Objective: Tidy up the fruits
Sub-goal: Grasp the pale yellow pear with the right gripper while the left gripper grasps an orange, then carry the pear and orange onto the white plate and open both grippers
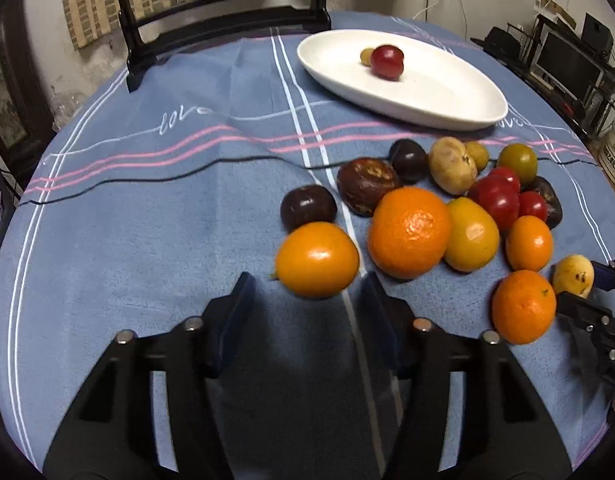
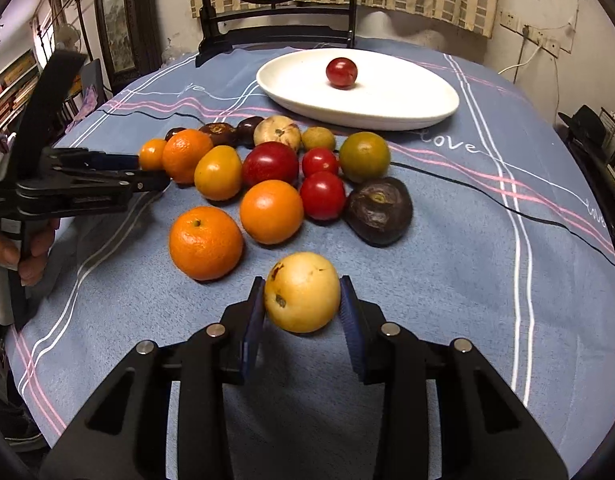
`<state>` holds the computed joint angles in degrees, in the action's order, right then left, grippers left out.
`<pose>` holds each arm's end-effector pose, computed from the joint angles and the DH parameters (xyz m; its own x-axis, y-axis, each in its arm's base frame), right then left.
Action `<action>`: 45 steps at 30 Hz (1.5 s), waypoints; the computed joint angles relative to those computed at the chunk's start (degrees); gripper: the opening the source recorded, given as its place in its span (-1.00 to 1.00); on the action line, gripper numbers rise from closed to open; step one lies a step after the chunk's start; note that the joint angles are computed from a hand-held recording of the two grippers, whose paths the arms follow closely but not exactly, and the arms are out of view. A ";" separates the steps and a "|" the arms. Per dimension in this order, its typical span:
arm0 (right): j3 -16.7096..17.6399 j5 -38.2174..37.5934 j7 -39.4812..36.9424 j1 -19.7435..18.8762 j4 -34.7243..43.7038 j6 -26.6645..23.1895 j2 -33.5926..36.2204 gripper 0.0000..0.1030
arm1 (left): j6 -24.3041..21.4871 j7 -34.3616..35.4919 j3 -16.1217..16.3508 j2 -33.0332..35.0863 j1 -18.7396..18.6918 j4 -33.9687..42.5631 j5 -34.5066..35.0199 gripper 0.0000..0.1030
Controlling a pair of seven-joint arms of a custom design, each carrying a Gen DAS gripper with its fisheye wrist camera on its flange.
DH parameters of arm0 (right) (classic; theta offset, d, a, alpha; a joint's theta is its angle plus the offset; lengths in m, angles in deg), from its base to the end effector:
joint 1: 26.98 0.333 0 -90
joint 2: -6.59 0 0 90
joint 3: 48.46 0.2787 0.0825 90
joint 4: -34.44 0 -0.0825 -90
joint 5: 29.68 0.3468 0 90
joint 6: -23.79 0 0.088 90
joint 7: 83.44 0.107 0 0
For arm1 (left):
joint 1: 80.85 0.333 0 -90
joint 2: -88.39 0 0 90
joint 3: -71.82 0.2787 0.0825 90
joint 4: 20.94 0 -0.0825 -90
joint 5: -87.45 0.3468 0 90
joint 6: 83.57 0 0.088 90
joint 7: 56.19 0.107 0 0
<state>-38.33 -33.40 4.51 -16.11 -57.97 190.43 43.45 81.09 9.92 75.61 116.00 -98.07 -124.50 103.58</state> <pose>0.6497 0.2289 0.3248 0.3898 -0.9203 -0.0330 -0.7329 -0.2884 -0.6161 0.6259 -0.1706 0.3333 -0.0807 -0.9967 -0.0094 -0.8199 0.0718 -0.5680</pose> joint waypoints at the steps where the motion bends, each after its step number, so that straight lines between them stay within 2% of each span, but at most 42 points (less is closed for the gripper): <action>1: 0.23 0.20 -0.18 -0.31 -0.23 0.22 -0.09 -0.29 | 0.22 0.12 0.28 0.16 -0.25 0.18 0.52 -0.10; 2: 0.49 0.46 -0.33 -0.64 -0.45 0.46 -0.22 -0.29 | 0.34 0.58 0.01 0.15 -0.08 0.14 0.44 -0.17; 5: 0.84 0.82 -0.61 -1.25 -1.47 1.59 -0.93 -0.29 | -0.09 1.79 -1.18 -0.75 0.81 -0.50 -0.79 -0.18; 10: 0.72 0.71 -0.42 -1.75 -2.34 3.52 -2.15 -0.29 | 2.28 1.24 -0.59 -4.04 0.21 -3.21 0.11 -0.20; 12: 0.23 0.40 0.10 -1.64 -1.74 4.28 -2.26 -0.29 | 3.09 1.18 -0.76 -5.06 0.39 -3.19 -0.06 -0.37; 15: -0.46 0.12 1.37 -1.46 0.68 5.07 -1.66 -0.29 | 3.73 3.12 -2.81 -4.99 1.85 -0.97 -2.39 -0.37; 17: -1.50 -0.18 3.12 -0.74 3.80 5.76 -0.39 -0.29 | 2.53 4.49 -3.69 -3.10 1.90 3.25 -3.72 -0.37; 19: -1.13 -0.18 3.92 -0.95 7.49 5.66 1.50 -0.29 | 2.19 6.52 -4.70 -0.42 2.09 7.63 -4.85 -0.37; 20: 0.13 0.36 3.58 -1.73 11.15 4.43 3.54 -0.29 | 1.11 7.25 -4.70 1.13 1.82 10.19 -5.27 -0.37; 22: -0.20 0.78 4.30 -1.31 15.96 1.66 5.95 -0.29 | -2.24 7.05 -4.37 3.28 1.35 13.98 -6.44 -0.37; 23: 0.10 1.19 4.25 -1.45 16.92 1.37 6.52 -0.29 | -2.31 8.66 -6.28 3.43 2.99 13.88 -8.63 -0.34; 24: 2.22 2.00 2.36 -2.82 16.82 2.20 6.86 -0.29 | -1.53 9.11 -6.32 2.84 3.16 12.50 -9.14 -0.13; 25: 3.55 2.52 0.90 -3.61 16.76 2.63 7.14 -0.29 | -0.80 8.36 -4.61 2.08 1.90 10.81 -7.99 0.00; 26: 4.24 2.92 -0.08 -4.02 16.58 2.83 7.27 -0.29 | -0.18 5.47 -0.92 0.79 -0.95 8.15 -3.88 0.14; 27: 5.31 3.50 -1.30 -4.69 16.69 2.44 7.70 -0.29 | 0.00 4.52 0.77 0.06 -2.34 6.59 -2.27 0.15; 28: 5.98 4.05 -2.32 -5.08 17.22 1.45 8.22 -0.29 | -0.73 4.53 0.96 -1.00 -2.46 4.47 -0.92 0.15; 33: 5.53 6.07 -4.46 -4.32 18.93 -0.82 9.10 -0.29 | -2.45 6.65 -2.30 -2.58 0.50 -0.12 -0.98 0.14; 38: 6.04 7.60 -6.52 -4.33 17.62 0.43 8.38 -0.29 | -4.50 8.48 -4.80 1.10 2.62 3.25 -4.57 -0.04; 39: 5.82 7.68 -6.59 -4.14 17.81 0.23 8.49 -0.29 | -4.39 8.43 -4.73 1.76 2.59 4.08 -5.01 -0.20; 41: 5.41 7.96 -6.46 -3.86 17.94 -0.24 8.65 -0.29 | -3.45 8.29 -4.22 2.77 2.33 5.27 -5.33 -0.32; 45: 4.98 8.42 -6.44 -3.60 18.38 -0.54 8.86 -0.29 | -2.26 9.57 -3.78 1.23 1.73 3.45 -5.03 -0.32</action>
<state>-33.35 -24.98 -1.92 -19.71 -39.59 189.89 52.30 78.83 19.49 71.82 117.23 -96.34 -121.05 98.55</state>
